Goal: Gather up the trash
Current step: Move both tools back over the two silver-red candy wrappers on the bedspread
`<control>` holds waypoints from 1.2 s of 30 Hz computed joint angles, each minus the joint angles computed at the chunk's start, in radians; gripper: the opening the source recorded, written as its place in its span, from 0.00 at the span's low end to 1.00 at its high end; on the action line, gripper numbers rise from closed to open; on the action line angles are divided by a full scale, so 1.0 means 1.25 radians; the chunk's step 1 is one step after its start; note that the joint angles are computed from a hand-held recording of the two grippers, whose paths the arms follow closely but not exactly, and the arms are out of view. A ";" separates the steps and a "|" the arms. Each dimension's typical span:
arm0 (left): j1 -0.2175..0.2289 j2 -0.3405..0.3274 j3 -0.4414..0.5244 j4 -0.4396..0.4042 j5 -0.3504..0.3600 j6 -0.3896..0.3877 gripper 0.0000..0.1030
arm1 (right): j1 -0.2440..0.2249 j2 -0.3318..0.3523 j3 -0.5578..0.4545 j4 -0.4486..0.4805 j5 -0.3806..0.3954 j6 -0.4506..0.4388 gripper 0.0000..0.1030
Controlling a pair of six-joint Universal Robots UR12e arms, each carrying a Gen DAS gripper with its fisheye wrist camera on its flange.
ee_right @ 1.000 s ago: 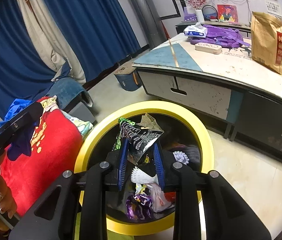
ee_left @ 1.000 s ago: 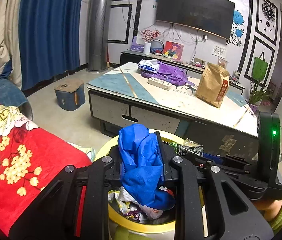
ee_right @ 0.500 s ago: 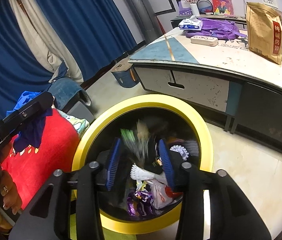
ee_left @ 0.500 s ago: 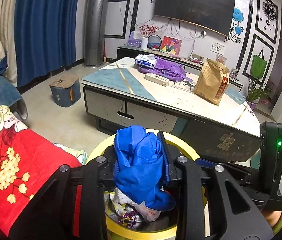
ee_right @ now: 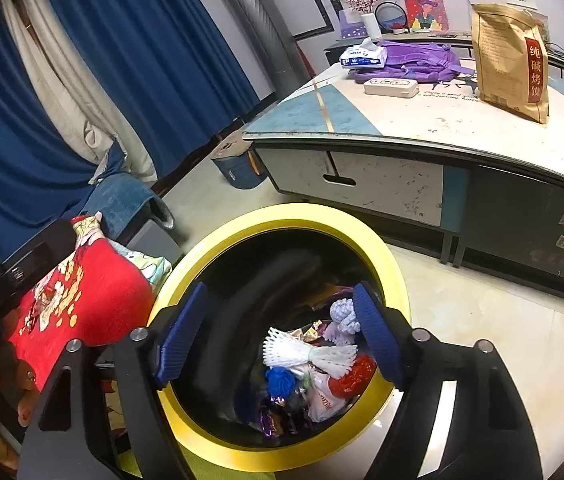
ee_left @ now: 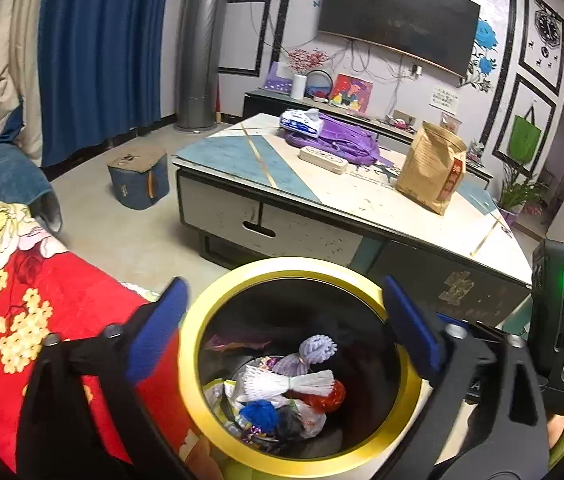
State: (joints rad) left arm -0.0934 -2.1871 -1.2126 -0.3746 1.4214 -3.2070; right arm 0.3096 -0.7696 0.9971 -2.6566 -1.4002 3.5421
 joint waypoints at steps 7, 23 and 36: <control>0.008 0.015 -0.021 0.014 0.031 -0.025 0.89 | 0.005 -0.002 0.000 -0.024 -0.005 -0.018 0.74; 0.026 0.079 -0.127 0.140 0.147 -0.031 0.89 | 0.033 0.008 -0.042 -0.059 0.014 -0.075 0.78; 0.065 0.131 -0.209 0.199 0.240 -0.083 0.89 | 0.069 0.042 -0.129 0.003 0.078 -0.168 0.80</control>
